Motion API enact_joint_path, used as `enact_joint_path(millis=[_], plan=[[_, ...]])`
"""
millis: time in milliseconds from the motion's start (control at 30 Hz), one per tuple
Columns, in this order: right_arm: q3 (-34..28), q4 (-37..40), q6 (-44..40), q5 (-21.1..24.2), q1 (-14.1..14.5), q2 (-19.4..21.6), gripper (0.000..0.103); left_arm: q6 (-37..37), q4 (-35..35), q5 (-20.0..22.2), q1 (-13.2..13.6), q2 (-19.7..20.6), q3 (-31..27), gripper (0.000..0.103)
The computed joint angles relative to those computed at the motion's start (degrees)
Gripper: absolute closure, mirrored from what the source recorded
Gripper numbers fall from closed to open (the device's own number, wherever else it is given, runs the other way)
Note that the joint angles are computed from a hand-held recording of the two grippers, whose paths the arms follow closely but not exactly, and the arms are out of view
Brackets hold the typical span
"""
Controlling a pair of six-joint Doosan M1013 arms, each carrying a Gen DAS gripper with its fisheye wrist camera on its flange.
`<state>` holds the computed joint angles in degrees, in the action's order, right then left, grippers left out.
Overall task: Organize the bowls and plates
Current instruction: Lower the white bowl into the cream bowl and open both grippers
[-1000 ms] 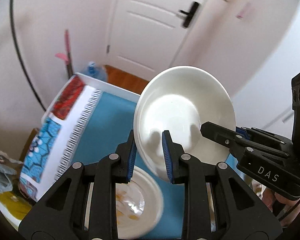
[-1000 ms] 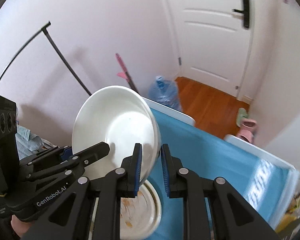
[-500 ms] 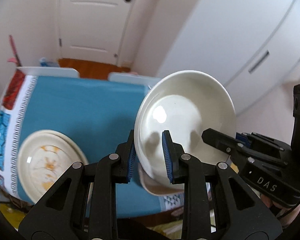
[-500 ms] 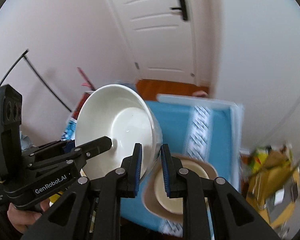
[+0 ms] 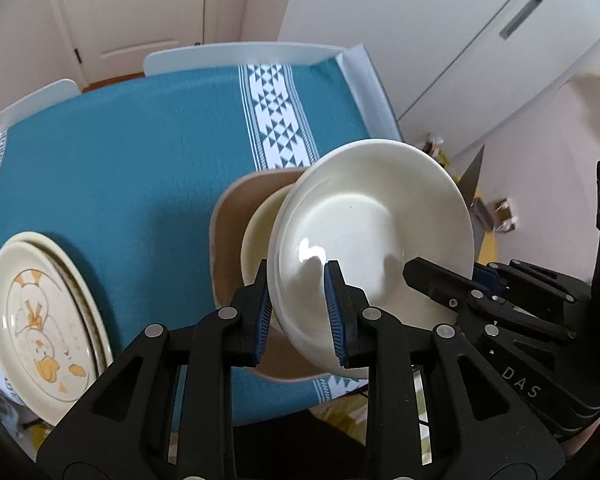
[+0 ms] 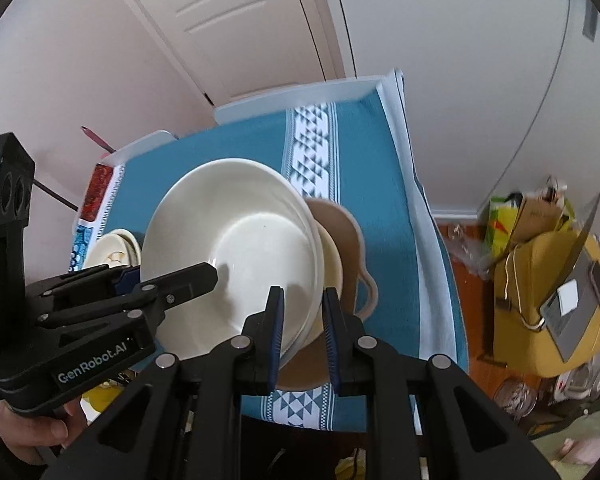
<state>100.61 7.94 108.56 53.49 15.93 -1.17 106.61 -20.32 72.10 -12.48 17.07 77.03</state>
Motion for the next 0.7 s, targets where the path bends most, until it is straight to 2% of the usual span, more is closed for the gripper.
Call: enact_joint_path(millis=[300,700], plan=[[0.3,-0.6,-0.1,-0.4,0.4,1.0,0.086,0.1,4.6,1.7,-0.9,1.4,-1.5,0.081],[0.4,-2.1,-0.1,0.2,0.6,1.5,0.086,0.8,8.5,0.7,-2.1,1.6,-1.5,0.081]])
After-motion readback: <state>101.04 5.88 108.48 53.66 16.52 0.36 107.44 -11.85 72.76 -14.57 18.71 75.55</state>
